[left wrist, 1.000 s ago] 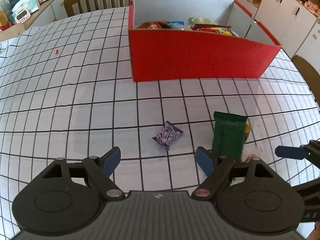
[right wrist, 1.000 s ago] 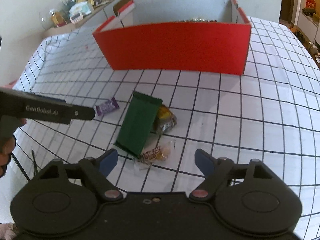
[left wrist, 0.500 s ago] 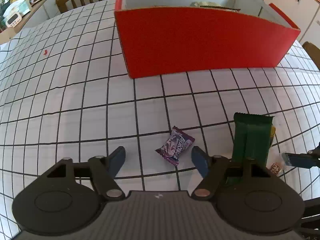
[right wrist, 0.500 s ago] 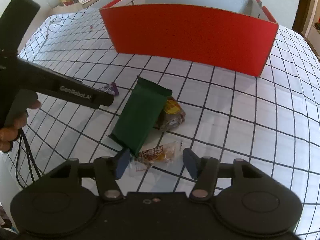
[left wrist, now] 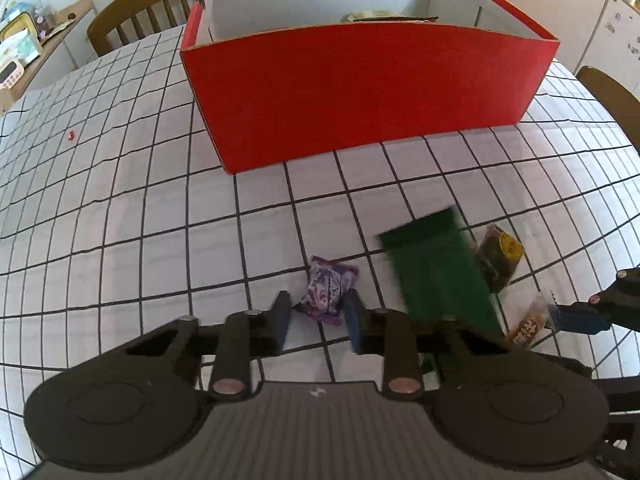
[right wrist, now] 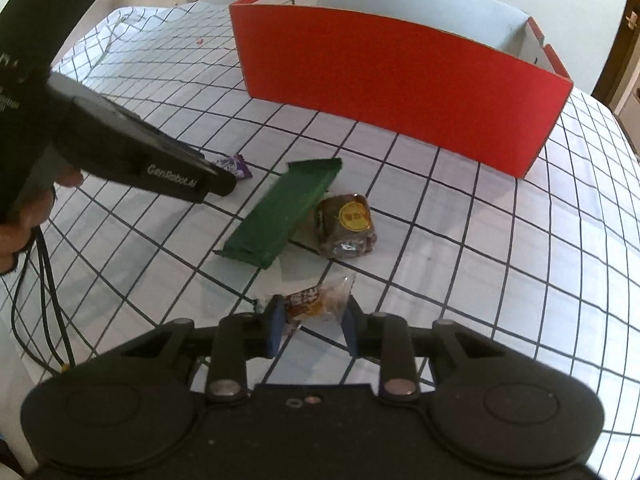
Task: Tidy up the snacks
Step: 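Grasp the purple candy with the left gripper while the right grasps a small wrapped treat, then carry the purple candy and wrapped treat over the red box with both grippers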
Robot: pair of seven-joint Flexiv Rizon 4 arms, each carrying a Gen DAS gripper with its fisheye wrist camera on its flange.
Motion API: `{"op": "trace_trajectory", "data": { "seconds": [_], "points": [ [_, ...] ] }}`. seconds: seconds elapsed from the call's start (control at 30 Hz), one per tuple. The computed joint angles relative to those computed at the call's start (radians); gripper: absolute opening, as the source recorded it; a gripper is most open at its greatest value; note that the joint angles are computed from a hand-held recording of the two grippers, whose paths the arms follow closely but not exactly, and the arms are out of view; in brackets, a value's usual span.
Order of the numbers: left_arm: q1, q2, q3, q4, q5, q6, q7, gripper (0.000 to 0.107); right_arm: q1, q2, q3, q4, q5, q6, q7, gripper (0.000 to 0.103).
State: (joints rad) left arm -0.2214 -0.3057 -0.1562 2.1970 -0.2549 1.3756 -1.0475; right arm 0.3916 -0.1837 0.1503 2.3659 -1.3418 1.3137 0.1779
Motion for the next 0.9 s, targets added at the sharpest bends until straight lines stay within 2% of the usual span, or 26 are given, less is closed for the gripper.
{"op": "trace_trajectory", "data": {
  "seconds": [0.17,0.3,0.47,0.9],
  "points": [
    [0.0,0.019,0.008,0.016,0.001,-0.005,-0.02,0.026,-0.018,0.011,-0.011,0.008,-0.074,0.035,0.104,0.027],
    [0.038,0.049,-0.034,0.054,-0.082,0.004,0.019,0.026,-0.04,0.037,-0.002,0.023,-0.116,0.051,0.176,0.027],
    [0.038,0.102,-0.036,0.083,-0.162,-0.014,0.042,0.026,-0.061,0.086,0.014,0.038,-0.134,0.058,0.205,0.027],
    [-0.045,0.244,0.021,0.106,-0.317,-0.042,0.074,0.026,-0.108,0.196,0.03,0.025,-0.168,0.065,0.234,0.028]
  ]
}}
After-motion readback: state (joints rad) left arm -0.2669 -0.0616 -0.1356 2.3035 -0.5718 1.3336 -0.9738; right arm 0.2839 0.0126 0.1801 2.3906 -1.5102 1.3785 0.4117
